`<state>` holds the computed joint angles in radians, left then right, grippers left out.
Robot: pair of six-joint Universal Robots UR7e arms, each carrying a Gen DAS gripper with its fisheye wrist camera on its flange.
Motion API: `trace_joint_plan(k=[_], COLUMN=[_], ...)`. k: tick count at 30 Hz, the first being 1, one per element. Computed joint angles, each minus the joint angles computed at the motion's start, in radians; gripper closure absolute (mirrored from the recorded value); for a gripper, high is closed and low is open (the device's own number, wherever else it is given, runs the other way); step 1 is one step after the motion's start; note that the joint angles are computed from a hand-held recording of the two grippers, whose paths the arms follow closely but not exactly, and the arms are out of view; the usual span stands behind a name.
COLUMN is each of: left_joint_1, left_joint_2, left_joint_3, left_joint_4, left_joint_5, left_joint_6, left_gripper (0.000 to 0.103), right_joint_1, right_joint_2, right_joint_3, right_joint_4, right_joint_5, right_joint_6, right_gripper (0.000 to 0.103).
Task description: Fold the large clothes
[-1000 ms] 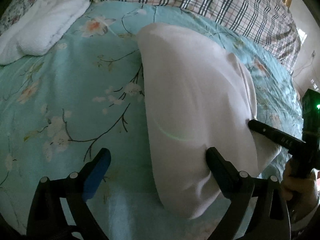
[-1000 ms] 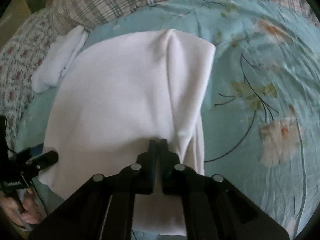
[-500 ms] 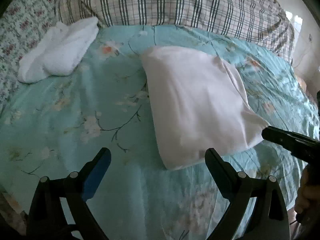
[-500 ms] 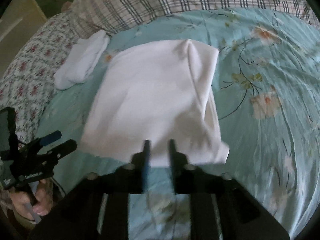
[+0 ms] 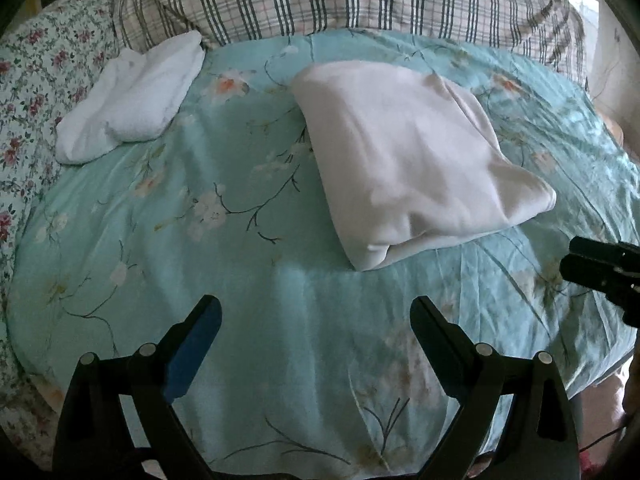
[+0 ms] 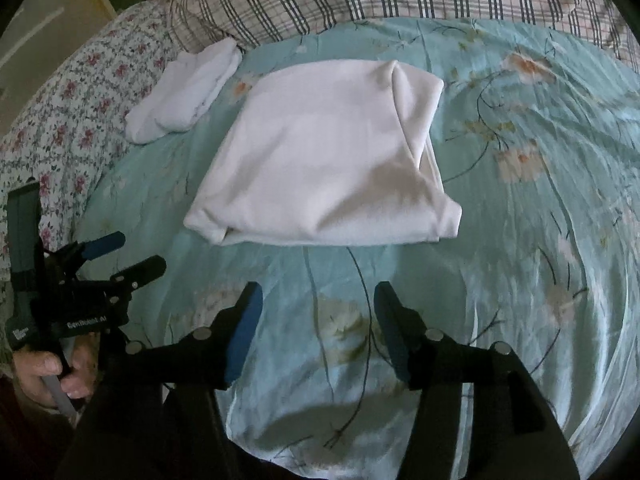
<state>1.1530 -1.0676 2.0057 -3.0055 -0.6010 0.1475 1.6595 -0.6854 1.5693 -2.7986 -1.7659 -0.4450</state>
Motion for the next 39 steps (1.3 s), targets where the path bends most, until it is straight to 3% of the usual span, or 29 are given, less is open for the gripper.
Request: trace_joint_plan(k=[2, 5, 10, 15, 23, 39], left_joint_1=[-0.011, -0.038, -0.082, -0.065, -0.028, -0.022], left_joint_2=[-0.007, -0.018, -0.039, -0.012, 0.046, 0.103], left_joint_3=[-0.003, -0.008, -0.027, -0.07, -0.123, -0.19], left_joint_4=[-0.008, -0.036, -0.056, -0.009, 0.016, -0.015], left_joint_5=[0.01, 0.044, 0.082, 0.083, 0.086, 0.096], left_joint_6=[0.017, 0.062, 0.117, 0.103, 0.09, 0.106], left_gripper=[0.007, 0.007, 0.0, 0.0, 0.0, 0.0], right_joint_1=[0.001, 0.014, 0.044, 0.043, 0.034, 0.038], right_joint_2=[-0.004, -0.015, -0.044, -0.02, 0.027, 0.097], right_joint_3=[-0.007, -0.016, -0.028, -0.062, -0.113, -0.252], right_joint_4=[0.02, 0.029, 0.023, 0.037, 0.088, 0.171], right_joint_5=[0.009, 0.014, 0.027, 0.009, 0.001, 0.006], right_joint_6=[0.005, -0.019, -0.094, -0.117, -0.096, -0.109], right_gripper=[0.042, 0.024, 0.019, 0.0, 0.0, 0.0])
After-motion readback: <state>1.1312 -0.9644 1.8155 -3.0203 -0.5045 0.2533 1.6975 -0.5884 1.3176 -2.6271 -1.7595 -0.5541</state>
